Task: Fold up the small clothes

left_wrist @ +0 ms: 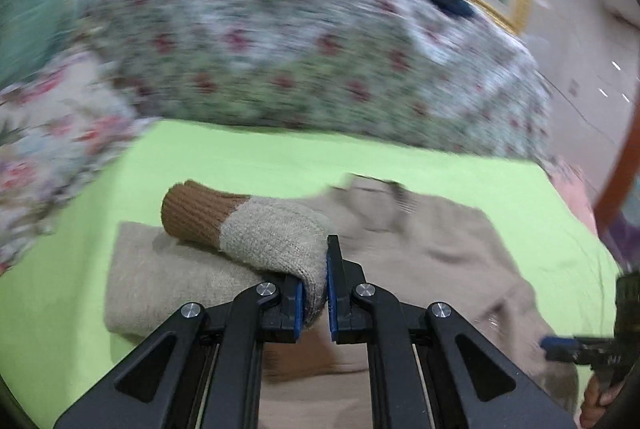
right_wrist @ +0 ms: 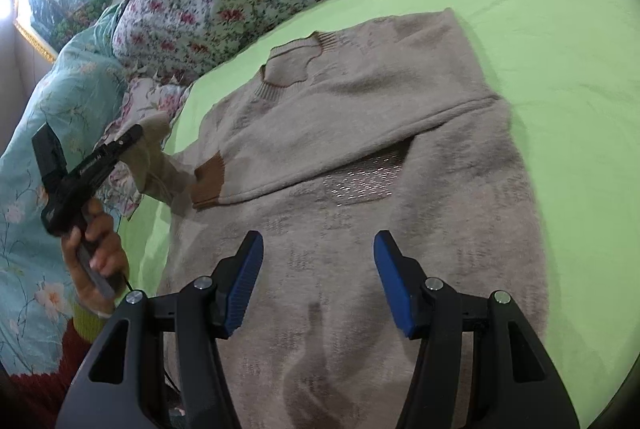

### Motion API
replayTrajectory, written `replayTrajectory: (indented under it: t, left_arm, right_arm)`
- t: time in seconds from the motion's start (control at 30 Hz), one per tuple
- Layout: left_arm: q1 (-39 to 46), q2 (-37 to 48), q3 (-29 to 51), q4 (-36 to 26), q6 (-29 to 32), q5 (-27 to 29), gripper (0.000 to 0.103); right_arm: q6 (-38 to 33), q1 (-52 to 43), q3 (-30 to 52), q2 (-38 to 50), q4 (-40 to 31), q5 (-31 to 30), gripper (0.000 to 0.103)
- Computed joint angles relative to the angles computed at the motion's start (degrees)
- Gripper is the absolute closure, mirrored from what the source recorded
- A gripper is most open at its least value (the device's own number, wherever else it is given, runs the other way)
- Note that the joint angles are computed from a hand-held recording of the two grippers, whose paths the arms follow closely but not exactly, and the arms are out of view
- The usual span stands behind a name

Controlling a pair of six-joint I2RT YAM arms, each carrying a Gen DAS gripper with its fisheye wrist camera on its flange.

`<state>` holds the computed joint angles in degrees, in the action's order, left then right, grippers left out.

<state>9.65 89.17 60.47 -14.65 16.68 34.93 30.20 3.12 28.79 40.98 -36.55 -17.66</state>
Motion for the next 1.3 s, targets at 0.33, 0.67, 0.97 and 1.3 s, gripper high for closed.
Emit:
replayTrajectory:
  t: [0.33,0.67,0.97,1.3]
  left_arm:
    - [-21.2,10.6,-1.5,3.1,-0.4,-13.3,0.089]
    - [-13.8,1.6,-11.6,2.1,5.1,-12.5,0.019]
    - [6.0,1.2,-10.6,-1.7,10.1,-8.7,0.019]
    - [11.8,16.2,0.1,-1.7,3.8,-14.0,0.02]
  right_arm:
    - [-4.2,-12.8,-0.8,-1.7,-2.5,-6.2,0.044]
    - [-2.7,-4.8,4.2,11.0,8.0,-3.4,0.044]
    - [-8.1,6.9,17.5,33.9,16.6,1.8,0.044]
    - [-12.1,13.4,41.0,61.0,15.0,5.5,0.05]
